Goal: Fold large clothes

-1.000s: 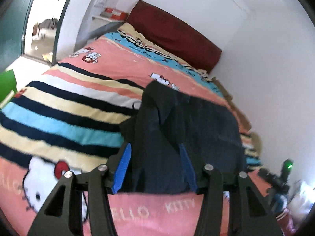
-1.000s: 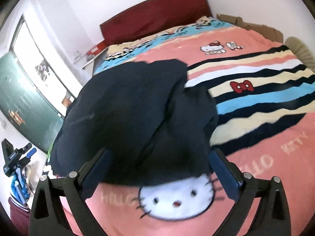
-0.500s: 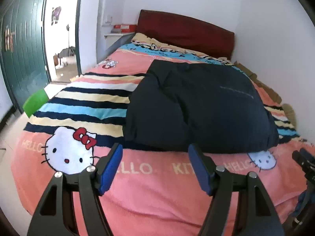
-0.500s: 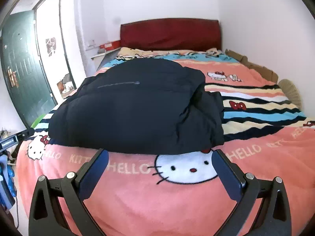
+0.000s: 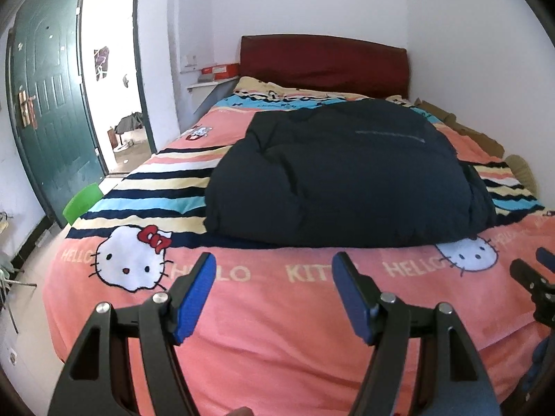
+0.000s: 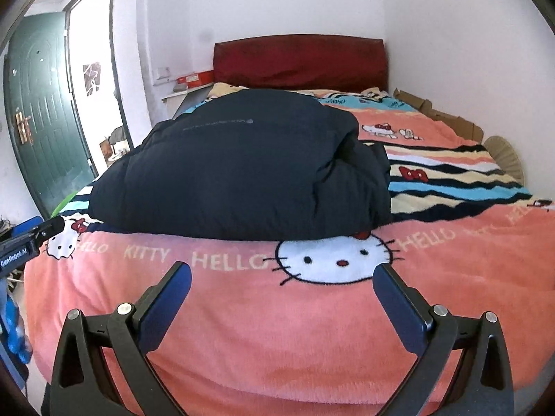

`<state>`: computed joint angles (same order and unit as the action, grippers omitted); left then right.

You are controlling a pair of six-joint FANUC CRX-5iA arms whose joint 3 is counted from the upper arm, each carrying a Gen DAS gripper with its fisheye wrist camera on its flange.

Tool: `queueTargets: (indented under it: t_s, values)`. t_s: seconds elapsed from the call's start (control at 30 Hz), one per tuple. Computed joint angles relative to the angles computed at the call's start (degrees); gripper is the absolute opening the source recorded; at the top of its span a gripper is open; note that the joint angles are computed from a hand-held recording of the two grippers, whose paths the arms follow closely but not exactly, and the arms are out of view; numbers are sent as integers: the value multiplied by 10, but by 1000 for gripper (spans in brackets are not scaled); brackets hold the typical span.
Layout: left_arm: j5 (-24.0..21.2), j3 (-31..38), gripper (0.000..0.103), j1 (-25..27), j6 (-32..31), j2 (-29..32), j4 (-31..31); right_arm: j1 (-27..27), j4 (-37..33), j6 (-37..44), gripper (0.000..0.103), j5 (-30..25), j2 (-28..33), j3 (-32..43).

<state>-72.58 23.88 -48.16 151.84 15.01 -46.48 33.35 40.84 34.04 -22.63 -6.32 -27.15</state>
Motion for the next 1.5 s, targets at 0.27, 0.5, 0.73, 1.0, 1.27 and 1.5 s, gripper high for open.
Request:
queueTargets:
  t_s: [0.27,0.5,0.73,1.0,1.27,1.5]
  values:
    - [0,22,68,-16,-20,24,-12,-12,70,-53,103,10,-4,-23]
    - [4,24,68,-13,-23,32,-7,-18,72,-62,102,3,2,-22]
    - [1,22,68,-6,-17,36,-1,-23,73,-63,103,-3,10,-23]
    - [9,14,68,2,-14,34,8,-36,74,-68,103,-13,15,-22]
    - [14,12,68,2,-13,33,8,-37,62,-57,102,-25,19,-18]
    - [16,12,68,6,-11,35,11,-39,74,-68,103,-21,21,-22]
